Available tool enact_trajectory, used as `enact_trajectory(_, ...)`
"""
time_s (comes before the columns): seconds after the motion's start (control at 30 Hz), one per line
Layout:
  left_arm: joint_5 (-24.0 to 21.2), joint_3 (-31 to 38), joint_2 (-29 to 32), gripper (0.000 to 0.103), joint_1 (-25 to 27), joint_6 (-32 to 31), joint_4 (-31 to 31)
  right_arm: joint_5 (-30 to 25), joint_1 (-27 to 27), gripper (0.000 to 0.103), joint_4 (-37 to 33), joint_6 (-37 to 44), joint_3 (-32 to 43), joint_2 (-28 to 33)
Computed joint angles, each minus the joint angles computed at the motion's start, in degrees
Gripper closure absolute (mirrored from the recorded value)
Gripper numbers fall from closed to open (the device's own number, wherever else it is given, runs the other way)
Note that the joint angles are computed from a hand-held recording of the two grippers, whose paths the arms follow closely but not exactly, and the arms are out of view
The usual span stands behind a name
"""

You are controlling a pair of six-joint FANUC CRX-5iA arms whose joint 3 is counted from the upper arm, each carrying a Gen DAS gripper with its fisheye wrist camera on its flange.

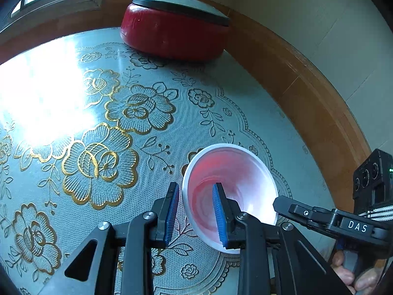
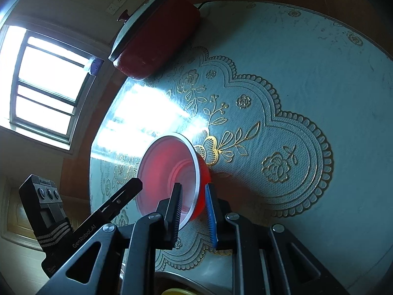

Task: Organize plates and bowls
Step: 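Lift the red bowl with the left gripper, then carry the red bowl with the left gripper over the steel bowl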

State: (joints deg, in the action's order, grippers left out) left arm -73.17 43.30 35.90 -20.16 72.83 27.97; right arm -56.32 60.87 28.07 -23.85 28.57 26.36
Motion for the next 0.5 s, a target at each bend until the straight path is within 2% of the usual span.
enact_trajectory(0.03,0.4,-0.3,-0.3,0.088,-0.2,-0.1,-1.0,-0.1,0.0,0.091,-0.4,0.8,0.5,0.3)
enact_trajectory(0.1,0.8,-0.2,-0.7,0.095,-0.7,0.2,-3.2,-2.4,0.1,0.093,-0.7,1.7,2.4,1.4)
enact_trajectory(0.23,-0.5,-0.3,-0.7,0.095,-0.1,0.5,-2.1,-1.1,0.2,0.093,0.3,0.5,0.7,0.3)
enact_trajectory(0.5,0.8,-3.7,-3.7,0.095,-0.2,-0.5,-1.9,-0.6,1.1,0.093,2.6,-1.6,-1.2,-1.1)
